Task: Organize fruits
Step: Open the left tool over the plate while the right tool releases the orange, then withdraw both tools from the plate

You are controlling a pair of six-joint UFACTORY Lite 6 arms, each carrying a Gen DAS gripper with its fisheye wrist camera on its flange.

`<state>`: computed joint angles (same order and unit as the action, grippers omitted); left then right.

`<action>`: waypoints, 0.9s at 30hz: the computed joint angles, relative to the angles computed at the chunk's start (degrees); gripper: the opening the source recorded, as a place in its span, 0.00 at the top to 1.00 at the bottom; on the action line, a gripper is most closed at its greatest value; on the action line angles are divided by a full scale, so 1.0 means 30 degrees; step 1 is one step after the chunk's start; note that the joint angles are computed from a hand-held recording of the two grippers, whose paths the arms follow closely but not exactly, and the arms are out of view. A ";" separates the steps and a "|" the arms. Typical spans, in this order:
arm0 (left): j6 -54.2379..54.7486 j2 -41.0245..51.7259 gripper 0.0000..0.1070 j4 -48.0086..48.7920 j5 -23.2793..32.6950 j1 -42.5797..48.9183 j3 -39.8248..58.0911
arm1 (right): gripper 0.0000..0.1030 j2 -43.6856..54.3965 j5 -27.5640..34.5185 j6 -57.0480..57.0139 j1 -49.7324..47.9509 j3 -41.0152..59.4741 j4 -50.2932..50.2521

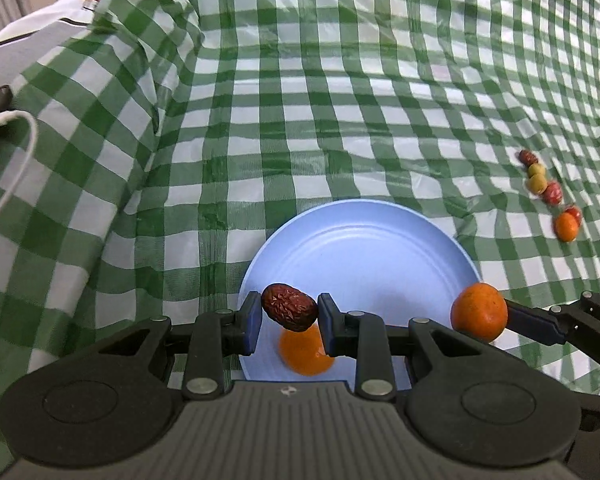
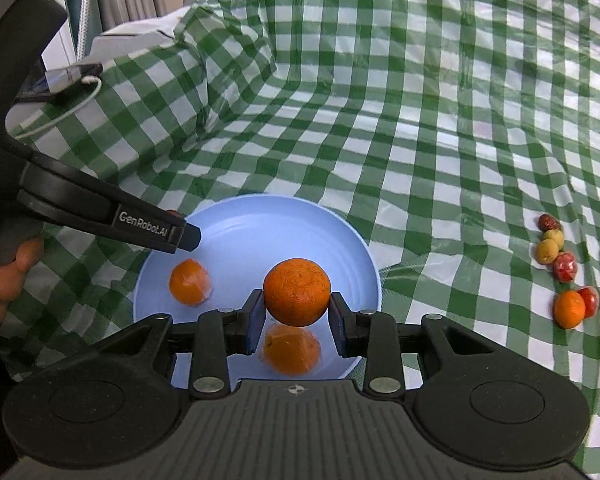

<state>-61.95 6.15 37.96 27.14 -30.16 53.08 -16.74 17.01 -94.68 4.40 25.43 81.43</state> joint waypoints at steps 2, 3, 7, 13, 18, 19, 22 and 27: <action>-0.0098 0.0549 0.69 0.0346 -0.0216 0.0075 0.0170 | 0.65 0.0794 -0.0354 -0.0621 0.0293 0.0300 0.0629; -0.0237 0.0816 0.69 0.0700 -0.0387 0.0111 0.0216 | 0.65 0.1201 -0.0442 -0.0861 0.0404 0.0482 0.0843; 0.0790 0.1299 0.43 0.0357 -0.1116 0.0380 0.0272 | 0.62 0.2397 -0.0361 -0.0115 0.0562 0.1319 0.0054; -0.0747 -0.1556 0.05 0.1660 -0.0788 -0.0326 -0.1152 | 0.18 -0.0014 0.0005 0.3265 0.0245 0.0971 -0.3522; -0.1746 -0.4596 0.04 0.1496 0.1833 -0.2160 -0.2548 | 0.09 -0.3684 0.2853 0.9885 -0.1219 0.0008 -1.0217; -0.2094 -0.5264 0.04 0.1449 0.2421 -0.2641 -0.2906 | 0.08 -0.4571 0.3573 1.0712 -0.1516 -0.0326 -1.1001; -0.2991 -0.7084 0.04 0.0901 0.4375 -0.4208 -0.3725 | 0.07 -0.7534 0.5658 1.2900 -0.2373 -0.1396 -1.2997; -0.5107 -0.9628 0.04 0.0400 0.7445 -0.7091 -0.4751 | 0.06 -1.2206 0.8481 1.5325 -0.3035 -0.2698 -1.5098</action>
<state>-77.27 -22.73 39.16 49.48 -51.43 38.83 -53.36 42.46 -48.71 -4.70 17.34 36.13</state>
